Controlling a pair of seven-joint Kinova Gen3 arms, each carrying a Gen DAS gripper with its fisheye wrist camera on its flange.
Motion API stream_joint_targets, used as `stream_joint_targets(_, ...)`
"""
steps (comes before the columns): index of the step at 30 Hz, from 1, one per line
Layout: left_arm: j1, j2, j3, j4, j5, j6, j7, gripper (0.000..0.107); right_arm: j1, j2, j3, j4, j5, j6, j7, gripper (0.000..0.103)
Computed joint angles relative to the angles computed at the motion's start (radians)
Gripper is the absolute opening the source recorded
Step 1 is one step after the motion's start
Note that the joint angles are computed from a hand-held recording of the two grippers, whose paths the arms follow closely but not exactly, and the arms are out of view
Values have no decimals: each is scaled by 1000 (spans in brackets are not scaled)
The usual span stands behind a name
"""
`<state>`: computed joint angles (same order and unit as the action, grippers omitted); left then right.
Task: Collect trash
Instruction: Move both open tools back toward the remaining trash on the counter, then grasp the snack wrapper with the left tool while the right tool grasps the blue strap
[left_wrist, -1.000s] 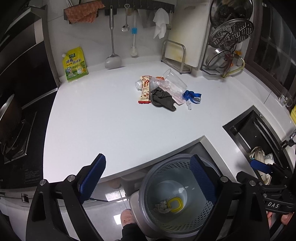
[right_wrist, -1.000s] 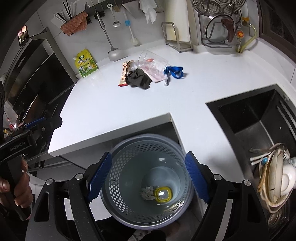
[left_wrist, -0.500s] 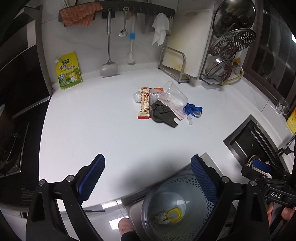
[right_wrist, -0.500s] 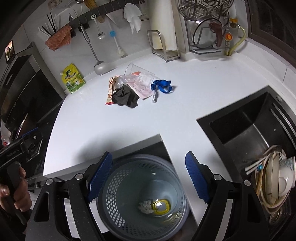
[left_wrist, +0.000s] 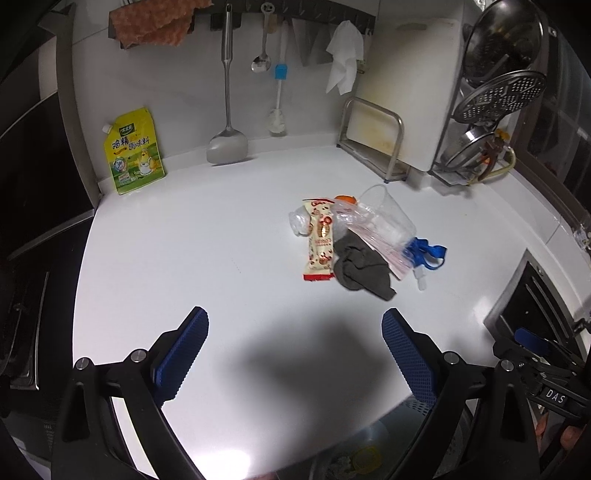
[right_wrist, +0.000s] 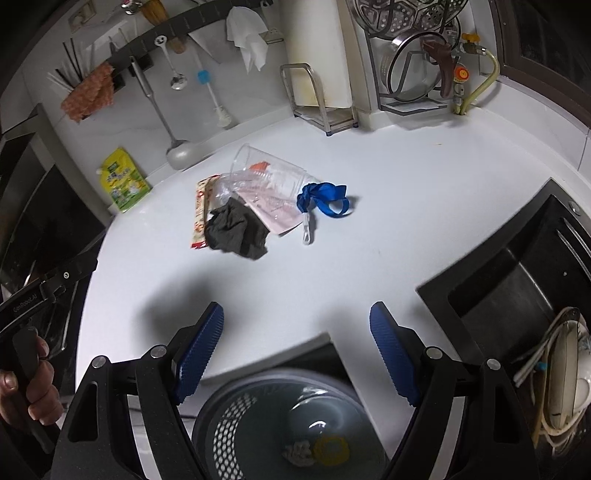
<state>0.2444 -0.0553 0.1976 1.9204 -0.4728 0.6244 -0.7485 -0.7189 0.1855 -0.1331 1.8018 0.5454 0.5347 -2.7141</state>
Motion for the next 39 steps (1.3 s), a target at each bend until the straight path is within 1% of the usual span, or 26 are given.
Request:
stream_joint_targets(3, -6, 42, -10, -12, -38, -29, 8, 93, -1, 32, 17, -21, 14, -16, -17, 78)
stream_joint_targets(7, 5, 103, -47, -34, -72, -77, 17, 93, -13, 88, 54, -75, 37, -16, -22, 78)
stream_joint_targets(13, 34, 194, -110, -83, -72, -128, -10, 93, 0, 185, 95, -172, 5, -21, 40, 78)
stream_joint_targets(21, 67, 289, -176, -150, -10, -157, -88, 93, 17, 292, 144, -300, -65, -3, 165, 78)
stream_joint_targets(24, 66, 312, -190, -168, 22, -168, -122, 93, 32, 325, 150, -344, -100, 3, 214, 78)
stream_joint_targets(28, 62, 347, -199, -199, 71, -167, -172, 93, 36, 376, 161, -414, -132, 44, 269, 78)
stream_joint_targets(34, 70, 372, -219, -217, 114, -175, -214, 93, 22, 424, 183, -476, -147, 93, 318, 78)
stream_joint_targets(39, 69, 382, -225, -222, 142, -178, -241, 93, 20, 445, 190, -498, -158, 99, 338, 77)
